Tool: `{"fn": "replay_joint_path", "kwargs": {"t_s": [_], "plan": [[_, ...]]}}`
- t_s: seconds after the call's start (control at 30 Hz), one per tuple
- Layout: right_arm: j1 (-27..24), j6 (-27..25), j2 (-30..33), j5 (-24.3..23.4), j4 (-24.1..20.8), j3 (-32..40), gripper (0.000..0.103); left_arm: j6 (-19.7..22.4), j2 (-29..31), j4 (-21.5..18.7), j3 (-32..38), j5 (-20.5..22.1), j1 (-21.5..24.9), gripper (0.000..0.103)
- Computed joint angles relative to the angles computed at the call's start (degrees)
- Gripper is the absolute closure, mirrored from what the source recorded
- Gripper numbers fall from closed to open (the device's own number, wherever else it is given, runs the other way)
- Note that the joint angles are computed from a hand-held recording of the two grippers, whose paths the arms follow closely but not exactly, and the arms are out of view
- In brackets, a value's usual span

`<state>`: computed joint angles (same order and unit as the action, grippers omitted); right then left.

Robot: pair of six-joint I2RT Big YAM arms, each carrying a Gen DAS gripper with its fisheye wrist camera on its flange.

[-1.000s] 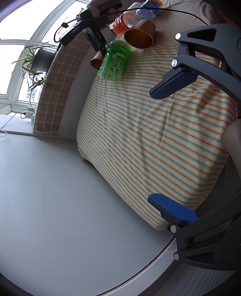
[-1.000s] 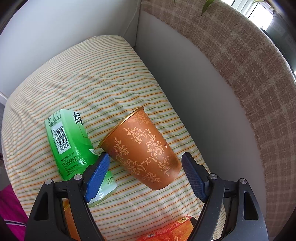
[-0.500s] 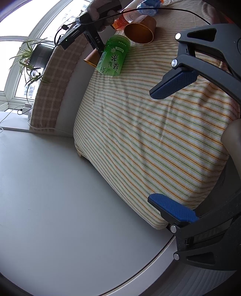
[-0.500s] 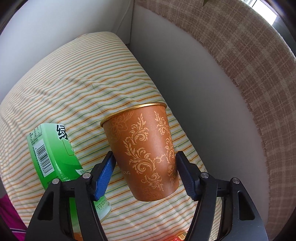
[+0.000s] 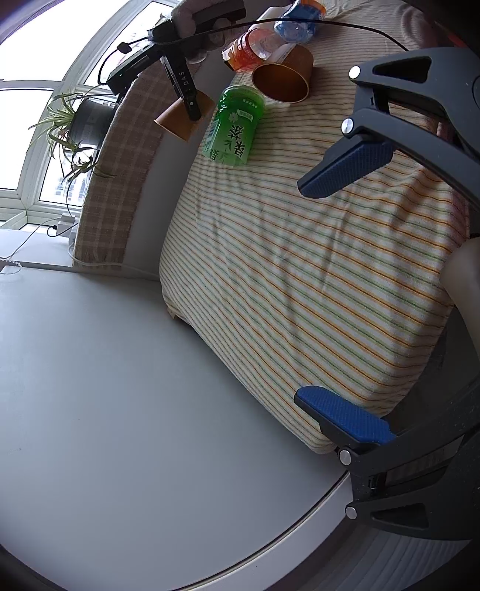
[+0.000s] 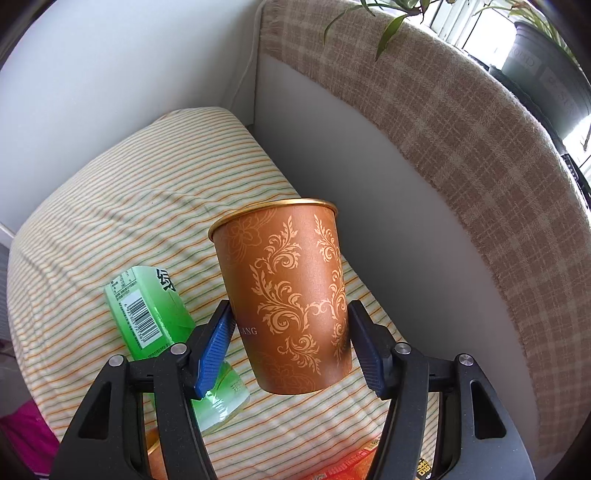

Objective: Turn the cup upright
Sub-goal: 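Close the right gripper on the orange cup's body and lift it, then rotate the held orange cup upright and lower it onto the bed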

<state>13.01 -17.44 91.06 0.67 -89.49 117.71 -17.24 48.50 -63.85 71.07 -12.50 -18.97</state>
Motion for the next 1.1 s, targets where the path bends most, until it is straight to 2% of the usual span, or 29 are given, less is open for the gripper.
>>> {"fn": "replay_joint_path", "kwargs": {"t_s": [0.3, 0.4, 0.5, 0.63, 0.8, 0.93, 1.1], "plan": [[0.77, 5.01, -10.19, -0.96, 0.1, -3.6, 0.042, -1.19, -1.95, -0.82, 1.0, -0.33, -3.51, 0.0], [2.19, 9.1, -13.63, -0.04, 0.19, -5.8, 0.042, -1.29, -2.55, -0.91, 1.48, -0.34, -5.11, 0.0], [3.28, 13.98, -17.9, 0.25, 1.46, -9.56, 0.042, -0.92, -2.98, -0.44, 1.99, -1.09, -7.04, 0.0], [1.54, 20.48, -23.38, -2.35, 3.91, -15.36, 0.042, -0.74, -2.94, 0.2, 2.74, -1.24, -9.49, 0.0], [-0.45, 29.68, -31.75, -6.43, 5.59, -24.1, 0.042, -0.78, -2.4, 1.05, 3.25, -0.91, -12.71, 0.0], [-2.46, 38.97, -38.08, -9.12, 6.8, -31.38, 0.042, -1.38, -1.46, 1.12, 3.52, -0.06, -15.13, 0.0], [-4.53, 49.1, -45.07, -15.02, 8.64, -40.79, 0.042, -2.21, -0.24, 1.01, 3.82, 1.18, -17.7, 0.0]]}}
